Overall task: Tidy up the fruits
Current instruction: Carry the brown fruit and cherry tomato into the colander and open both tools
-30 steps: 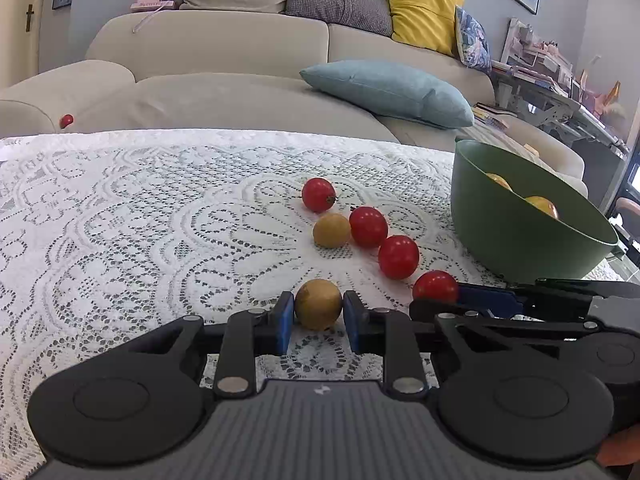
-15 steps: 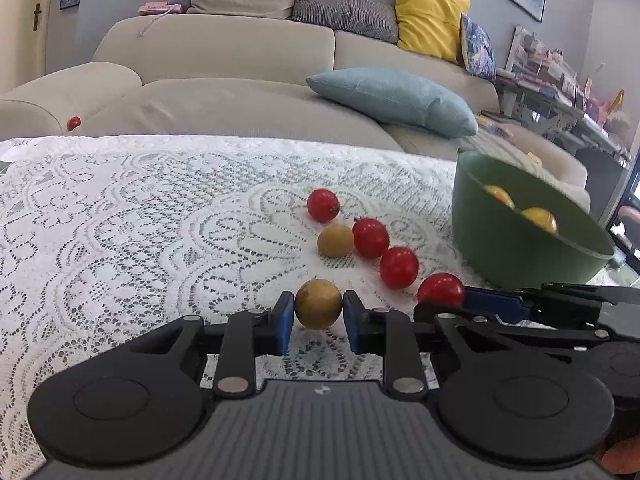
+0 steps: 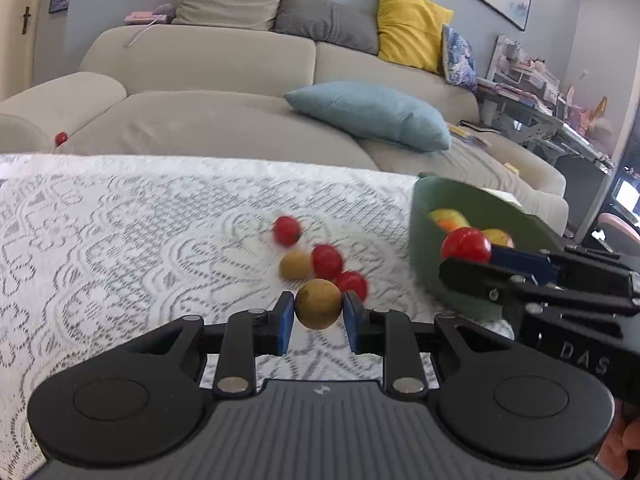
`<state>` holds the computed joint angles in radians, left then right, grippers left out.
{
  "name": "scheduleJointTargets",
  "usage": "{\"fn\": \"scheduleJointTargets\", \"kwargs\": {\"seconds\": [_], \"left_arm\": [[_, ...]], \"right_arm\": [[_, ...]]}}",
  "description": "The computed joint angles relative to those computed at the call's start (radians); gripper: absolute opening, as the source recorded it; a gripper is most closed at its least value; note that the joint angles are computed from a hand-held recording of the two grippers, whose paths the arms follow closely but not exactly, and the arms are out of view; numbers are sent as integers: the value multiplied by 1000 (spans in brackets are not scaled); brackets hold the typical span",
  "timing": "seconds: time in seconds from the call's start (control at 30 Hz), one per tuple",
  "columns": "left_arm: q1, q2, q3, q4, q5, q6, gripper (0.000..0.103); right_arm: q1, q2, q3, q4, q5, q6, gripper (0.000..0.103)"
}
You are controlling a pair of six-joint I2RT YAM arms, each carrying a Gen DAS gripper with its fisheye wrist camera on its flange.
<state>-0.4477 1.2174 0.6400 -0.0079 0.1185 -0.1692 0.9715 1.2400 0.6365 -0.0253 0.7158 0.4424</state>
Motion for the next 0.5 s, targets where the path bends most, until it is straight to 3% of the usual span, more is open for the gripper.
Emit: {"fn": "scheduleJointTargets", "kwargs": {"seconds": [0.3, 0.5], "left_arm": [[-158, 45, 151, -54, -67, 24, 29], [-249, 171, 297, -93, -83, 51, 29]], "right_arm": [[-82, -143, 7, -214, 59, -2, 28], [-149, -161, 17, -302, 64, -100, 28]]}}
